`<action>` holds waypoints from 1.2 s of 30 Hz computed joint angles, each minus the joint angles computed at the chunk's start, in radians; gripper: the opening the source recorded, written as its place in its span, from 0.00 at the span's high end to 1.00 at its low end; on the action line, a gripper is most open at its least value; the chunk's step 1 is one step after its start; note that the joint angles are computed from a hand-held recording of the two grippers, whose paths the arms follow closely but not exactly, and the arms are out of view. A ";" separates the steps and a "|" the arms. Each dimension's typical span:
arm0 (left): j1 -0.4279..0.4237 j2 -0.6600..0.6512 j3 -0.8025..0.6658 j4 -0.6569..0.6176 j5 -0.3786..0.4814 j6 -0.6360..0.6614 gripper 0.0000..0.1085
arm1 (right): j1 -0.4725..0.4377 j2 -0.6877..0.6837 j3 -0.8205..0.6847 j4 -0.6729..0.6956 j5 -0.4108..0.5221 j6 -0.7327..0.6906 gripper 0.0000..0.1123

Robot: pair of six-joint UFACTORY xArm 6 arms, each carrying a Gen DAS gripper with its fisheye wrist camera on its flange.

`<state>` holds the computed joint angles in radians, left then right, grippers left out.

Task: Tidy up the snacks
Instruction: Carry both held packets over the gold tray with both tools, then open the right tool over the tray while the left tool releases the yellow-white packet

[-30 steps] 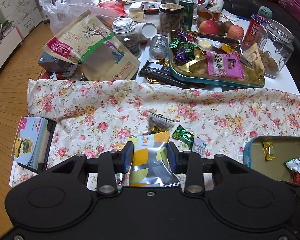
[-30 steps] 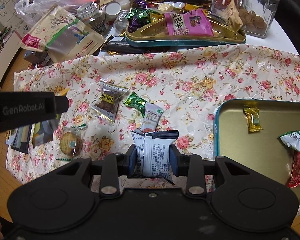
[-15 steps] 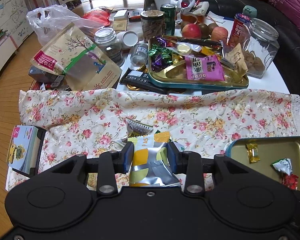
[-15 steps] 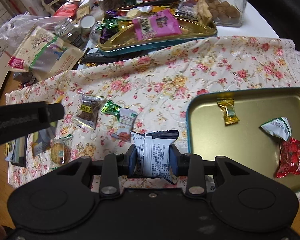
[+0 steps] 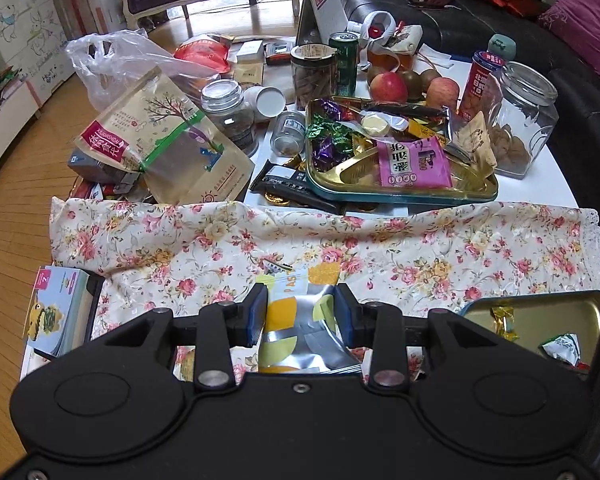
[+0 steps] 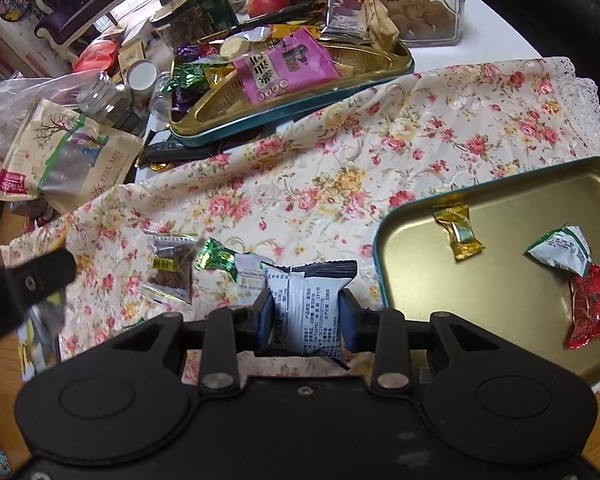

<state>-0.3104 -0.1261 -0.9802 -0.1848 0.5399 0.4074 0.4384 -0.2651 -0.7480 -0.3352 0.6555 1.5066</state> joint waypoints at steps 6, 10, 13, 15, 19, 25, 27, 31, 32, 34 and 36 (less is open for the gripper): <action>-0.002 0.011 -0.019 -0.021 0.061 0.020 0.59 | -0.009 -0.057 0.028 -0.044 0.048 0.059 0.68; -0.010 0.028 -0.039 -0.017 0.081 -0.010 0.59 | -0.022 -0.145 0.079 -0.090 0.082 0.103 0.68; -0.026 0.031 -0.040 -0.015 0.087 -0.019 0.59 | -0.032 -0.210 0.112 -0.132 0.138 0.124 0.68; -0.041 0.026 -0.032 -0.012 0.086 -0.021 0.59 | -0.040 -0.256 0.137 -0.158 0.191 0.137 0.68; -0.083 0.020 -0.019 -0.015 0.098 -0.022 0.59 | -0.057 -0.349 0.196 -0.185 0.271 0.170 0.68; -0.156 0.003 0.006 -0.054 0.142 -0.002 0.59 | -0.086 -0.511 0.297 -0.179 0.331 0.188 0.68; -0.186 -0.011 0.028 -0.051 0.136 0.001 0.59 | -0.090 -0.548 0.317 -0.181 0.346 0.194 0.68; -0.237 -0.026 0.053 -0.058 0.146 0.008 0.59 | -0.101 -0.611 0.350 -0.180 0.370 0.199 0.68; -0.246 -0.026 0.056 -0.062 0.150 0.009 0.59 | -0.104 -0.623 0.356 -0.180 0.373 0.202 0.68; -0.269 -0.027 0.069 -0.056 0.140 -0.001 0.59 | -0.105 -0.647 0.366 -0.181 0.382 0.203 0.68; -0.289 -0.029 0.082 -0.035 0.126 -0.015 0.59 | -0.105 -0.672 0.376 -0.183 0.395 0.200 0.68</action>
